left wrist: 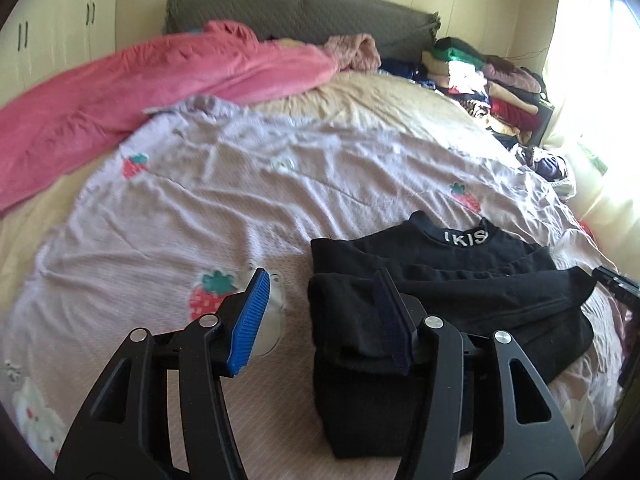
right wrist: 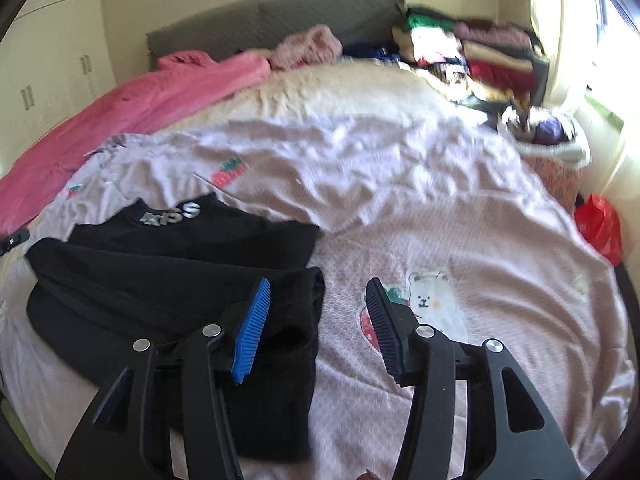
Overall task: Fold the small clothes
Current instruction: 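Fold the hem up over the body toward the collar with both tools, then open both tools and pull them back from the folded sweatshirt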
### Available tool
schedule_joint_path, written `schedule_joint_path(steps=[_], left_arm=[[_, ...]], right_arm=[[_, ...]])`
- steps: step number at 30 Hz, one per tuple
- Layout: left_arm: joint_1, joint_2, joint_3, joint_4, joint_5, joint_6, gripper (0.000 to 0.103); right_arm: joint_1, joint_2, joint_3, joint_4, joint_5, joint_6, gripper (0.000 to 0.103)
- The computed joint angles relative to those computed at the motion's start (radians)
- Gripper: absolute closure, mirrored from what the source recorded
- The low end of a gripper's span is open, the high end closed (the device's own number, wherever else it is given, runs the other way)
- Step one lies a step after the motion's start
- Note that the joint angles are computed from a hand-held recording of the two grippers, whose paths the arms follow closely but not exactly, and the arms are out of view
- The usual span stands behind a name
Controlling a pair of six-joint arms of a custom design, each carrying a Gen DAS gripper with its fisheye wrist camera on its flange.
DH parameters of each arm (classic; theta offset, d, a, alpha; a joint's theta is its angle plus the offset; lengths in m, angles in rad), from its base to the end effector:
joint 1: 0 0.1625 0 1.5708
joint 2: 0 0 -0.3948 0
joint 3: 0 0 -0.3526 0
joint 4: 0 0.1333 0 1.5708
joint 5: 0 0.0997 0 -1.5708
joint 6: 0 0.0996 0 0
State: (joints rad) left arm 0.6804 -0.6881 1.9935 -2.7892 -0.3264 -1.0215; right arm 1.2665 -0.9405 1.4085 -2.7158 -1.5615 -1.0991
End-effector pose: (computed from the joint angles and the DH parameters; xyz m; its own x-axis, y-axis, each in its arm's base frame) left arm -0.2408 -0.4877 0.0325 -0.7324 -0.3774 -0.5668 0.2868 0.5839 -0.7594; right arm -0.0779 -0.6961 0.3072 -0.6423 -0.5288 0.5548 -0.7453 0.5999 -0.2911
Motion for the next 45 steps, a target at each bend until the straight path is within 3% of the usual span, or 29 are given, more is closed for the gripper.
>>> schedule_joint_path(steps=[5, 9, 13, 16, 21, 27, 40, 45], left_arm=[[-0.059, 0.023, 0.006, 0.09, -0.026, -0.032, 0.057], [-0.071, 0.093, -0.035, 0.097, -0.086, 0.022, 0.059], [-0.055, 0.161, -0.099, 0.145, -0.109, 0.044, 0.059], [-0.041, 0.188, -0.147, 0.25, -0.117, 0.015, 0.062], [-0.03, 0.212, -0.178, 0.27, -0.1, 0.019, 0.063], [-0.004, 0.229, -0.217, 0.243, -0.099, 0.068, 0.061], [0.096, 0.237, -0.316, 0.156, -0.082, 0.241, 0.06], [0.118, 0.222, -0.334, 0.16, -0.065, 0.225, 0.06]], right_arm=[[-0.015, -0.111, 0.137, 0.057, 0.075, -0.125, 0.054], [-0.014, -0.151, 0.222, 0.095, 0.065, -0.201, 0.054], [-0.001, -0.138, 0.278, 0.06, 0.012, -0.24, 0.054], [0.003, -0.115, 0.291, 0.063, -0.019, -0.228, 0.054], [0.005, -0.07, 0.317, -0.026, -0.041, -0.249, 0.054], [0.012, -0.028, 0.286, -0.051, -0.019, -0.225, 0.054], [0.072, 0.093, 0.14, -0.093, -0.054, -0.201, 0.053], [0.097, 0.164, 0.029, -0.096, -0.08, -0.136, 0.053]])
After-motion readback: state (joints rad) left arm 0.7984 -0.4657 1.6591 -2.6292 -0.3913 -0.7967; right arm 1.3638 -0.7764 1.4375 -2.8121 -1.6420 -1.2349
